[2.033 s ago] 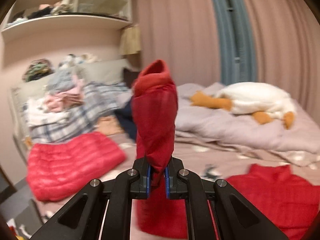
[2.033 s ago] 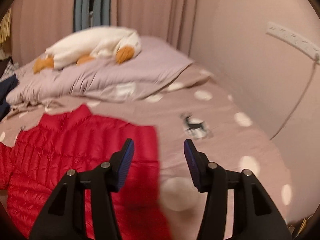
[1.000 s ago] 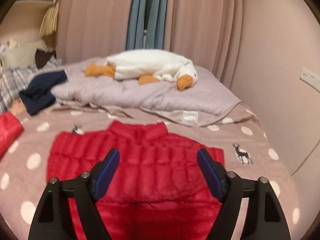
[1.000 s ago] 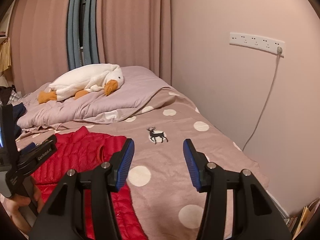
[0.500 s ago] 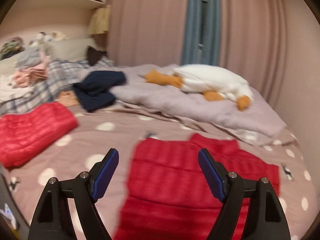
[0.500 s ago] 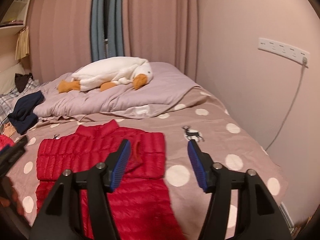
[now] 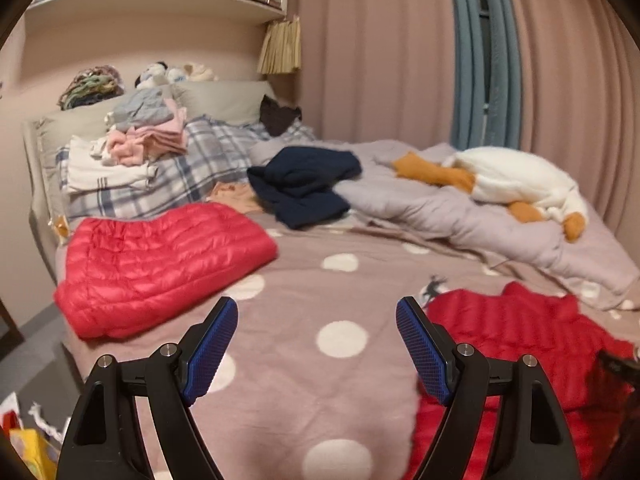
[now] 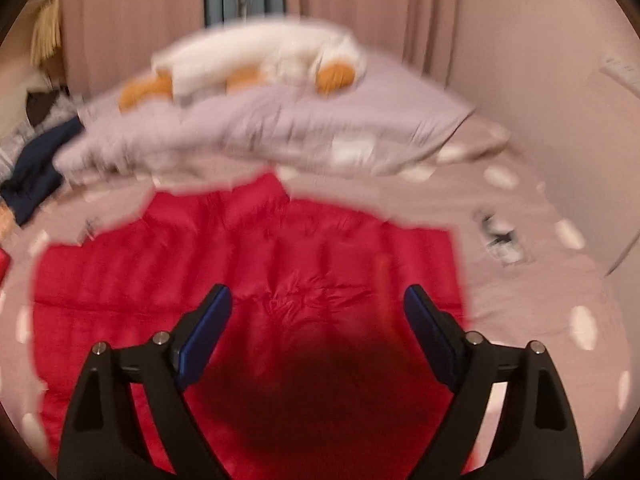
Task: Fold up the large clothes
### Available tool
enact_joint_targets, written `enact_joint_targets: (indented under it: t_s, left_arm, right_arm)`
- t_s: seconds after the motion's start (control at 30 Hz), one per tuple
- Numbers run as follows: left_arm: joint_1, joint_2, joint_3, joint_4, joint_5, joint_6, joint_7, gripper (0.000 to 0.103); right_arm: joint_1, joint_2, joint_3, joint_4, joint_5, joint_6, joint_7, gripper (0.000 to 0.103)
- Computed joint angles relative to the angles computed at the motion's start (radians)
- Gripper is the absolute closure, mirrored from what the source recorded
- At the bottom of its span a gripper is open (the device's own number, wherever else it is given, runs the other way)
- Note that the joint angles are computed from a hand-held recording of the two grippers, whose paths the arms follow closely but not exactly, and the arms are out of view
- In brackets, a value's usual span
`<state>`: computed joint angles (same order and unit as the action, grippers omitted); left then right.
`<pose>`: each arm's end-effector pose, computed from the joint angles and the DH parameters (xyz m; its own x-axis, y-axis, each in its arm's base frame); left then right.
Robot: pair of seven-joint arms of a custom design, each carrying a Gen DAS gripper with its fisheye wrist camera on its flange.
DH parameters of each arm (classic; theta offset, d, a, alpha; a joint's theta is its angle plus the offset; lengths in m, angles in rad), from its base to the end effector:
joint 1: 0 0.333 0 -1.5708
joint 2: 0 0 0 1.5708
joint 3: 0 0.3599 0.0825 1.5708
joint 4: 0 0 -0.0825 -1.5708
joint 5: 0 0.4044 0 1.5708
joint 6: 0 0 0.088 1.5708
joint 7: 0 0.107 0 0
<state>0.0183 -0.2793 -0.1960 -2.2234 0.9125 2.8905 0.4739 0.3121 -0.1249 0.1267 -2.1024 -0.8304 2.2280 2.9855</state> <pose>0.5002 -0.1484 0.6131 0.0997 -0.9948 0.0211 -0.4836 -0.0670 -0.8727 0.5128 0.2185 0.5434 -0.5222 -0.8513 0.0504 -0.6354 0.3490 -0.6888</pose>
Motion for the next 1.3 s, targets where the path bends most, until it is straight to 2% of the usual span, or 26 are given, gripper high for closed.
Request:
enact_joint_targets:
  t_s: [0.03,0.07,0.1,0.17,0.23,0.33,0.4,0.47,0.53,0.6,0.63,0.7,0.73,0.77,0.83,0.87,0.93,0.97,1.03,1.1,1.3]
  left_arm:
    - [-0.008,0.012,0.008,0.005,-0.018,-0.006,0.022,0.022]
    - [-0.011,0.015,0.014,0.001,-0.027,-0.005,0.034,0.022]
    - [-0.01,0.032,0.007,0.011,-0.026,-0.012,0.032,0.022]
    - [-0.015,0.045,0.005,0.018,-0.028,-0.017,0.034,0.022]
    - [-0.028,0.066,-0.001,0.033,-0.031,-0.012,0.038,0.022]
    - [-0.071,0.115,0.003,0.054,-0.073,0.07,0.078,0.022]
    - [-0.099,0.152,-0.006,0.077,-0.103,0.072,0.107,0.022]
    - [-0.105,0.188,-0.022,0.098,-0.054,0.098,0.086,0.022]
    - [-0.116,0.234,-0.043,0.14,0.061,0.057,0.021,0.022]
    - [-0.151,0.29,-0.043,0.175,0.083,0.0,0.054,0.022]
    - [-0.166,0.306,-0.038,0.182,0.061,-0.018,0.083,0.022]
    - [-0.196,0.36,-0.032,0.198,0.007,-0.059,0.141,0.023]
    - [-0.207,0.376,-0.025,0.202,0.005,-0.063,0.148,0.023]
    - [-0.22,0.398,-0.016,0.204,-0.049,-0.063,0.203,0.023]
    - [-0.194,0.43,-0.051,0.214,-0.254,-0.075,0.383,0.023]
    - [-0.201,0.433,-0.043,0.219,-0.274,-0.076,0.39,0.022]
    - [-0.243,0.434,-0.011,0.232,-0.189,-0.113,0.332,0.022]
    - [-0.274,0.424,0.011,0.234,-0.086,-0.144,0.262,0.022]
    - [-0.307,0.418,0.022,0.24,0.046,-0.2,0.176,0.022]
    - [-0.316,0.419,0.016,0.246,0.098,-0.238,0.151,0.022]
    - [-0.289,0.425,0.002,0.246,0.025,-0.209,0.206,0.022]
  right_arm:
    - [-0.008,0.034,-0.025,-0.004,0.065,0.045,-0.052,0.044]
    - [-0.003,0.049,-0.042,-0.01,0.068,0.064,-0.058,0.051]
    - [-0.016,0.043,-0.024,-0.019,0.001,0.055,-0.018,0.066]
    - [-0.011,0.028,-0.007,-0.011,-0.063,-0.028,-0.019,0.078]
    - [-0.005,0.006,0.001,0.003,-0.072,-0.137,-0.06,0.078]
    - [-0.019,-0.069,-0.011,-0.044,-0.062,-0.15,-0.048,0.076]
    - [-0.028,-0.137,-0.02,-0.097,-0.036,-0.115,-0.037,0.059]
    - [-0.041,-0.191,-0.028,-0.15,-0.041,-0.028,-0.034,0.054]
    - [-0.059,-0.22,0.001,-0.175,-0.091,-0.015,-0.018,0.057]
    - [-0.066,-0.21,0.032,-0.17,-0.119,-0.061,-0.018,0.055]
    - [-0.064,-0.204,0.025,-0.173,-0.116,-0.041,-0.022,0.057]
    - [-0.061,-0.191,-0.006,-0.198,-0.083,0.045,-0.048,0.069]
    - [-0.067,-0.167,-0.015,-0.205,-0.069,0.066,-0.048,0.069]
    - [-0.074,-0.154,-0.009,-0.214,-0.075,0.067,-0.033,0.068]
    - [-0.087,-0.123,0.006,-0.239,-0.137,0.075,0.026,0.065]
    - [-0.085,-0.108,0.005,-0.238,-0.142,0.075,0.033,0.065]
    - [-0.078,-0.07,0.007,-0.203,-0.144,0.035,0.005,0.064]
    - [-0.073,-0.054,0.007,-0.187,-0.145,0.015,-0.009,0.064]
    - [-0.058,-0.026,0.012,-0.16,-0.157,-0.042,-0.03,0.064]
    - [-0.047,-0.021,0.006,-0.157,-0.167,-0.054,-0.027,0.063]
    - [-0.042,-0.045,-0.006,-0.179,-0.162,-0.032,-0.015,0.063]
